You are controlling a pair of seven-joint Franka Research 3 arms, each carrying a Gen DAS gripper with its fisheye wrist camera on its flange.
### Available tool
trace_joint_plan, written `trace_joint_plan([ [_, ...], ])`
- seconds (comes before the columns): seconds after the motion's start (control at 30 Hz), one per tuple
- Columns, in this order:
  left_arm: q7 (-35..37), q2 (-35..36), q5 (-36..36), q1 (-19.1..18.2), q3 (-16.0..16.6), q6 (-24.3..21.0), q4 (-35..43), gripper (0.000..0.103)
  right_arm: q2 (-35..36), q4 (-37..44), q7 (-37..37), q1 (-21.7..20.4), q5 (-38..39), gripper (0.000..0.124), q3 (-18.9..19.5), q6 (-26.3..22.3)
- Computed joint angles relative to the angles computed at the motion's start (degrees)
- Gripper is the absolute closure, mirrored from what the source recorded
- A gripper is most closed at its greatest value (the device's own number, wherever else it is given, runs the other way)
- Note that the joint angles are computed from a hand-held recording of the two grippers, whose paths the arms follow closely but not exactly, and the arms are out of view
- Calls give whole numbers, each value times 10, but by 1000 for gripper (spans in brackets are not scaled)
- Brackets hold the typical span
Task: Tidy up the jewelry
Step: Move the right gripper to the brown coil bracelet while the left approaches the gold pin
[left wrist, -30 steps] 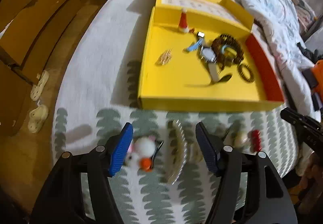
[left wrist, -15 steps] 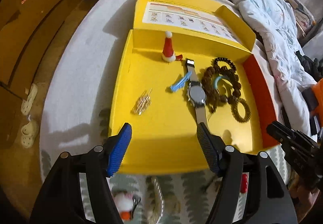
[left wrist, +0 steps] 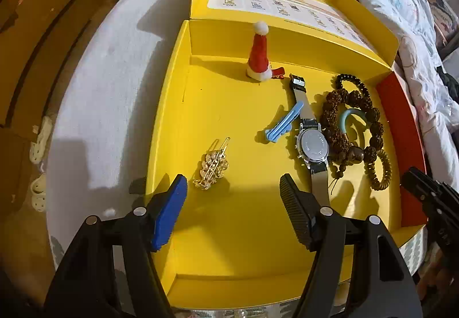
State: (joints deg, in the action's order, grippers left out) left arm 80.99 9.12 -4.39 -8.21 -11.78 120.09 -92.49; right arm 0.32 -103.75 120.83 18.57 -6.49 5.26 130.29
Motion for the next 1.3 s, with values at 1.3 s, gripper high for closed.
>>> trace_joint_plan([
  [1.3, -28, 53, 94, -30, -6, 24, 37, 31, 46, 39, 32, 15, -86, 74, -13, -47],
])
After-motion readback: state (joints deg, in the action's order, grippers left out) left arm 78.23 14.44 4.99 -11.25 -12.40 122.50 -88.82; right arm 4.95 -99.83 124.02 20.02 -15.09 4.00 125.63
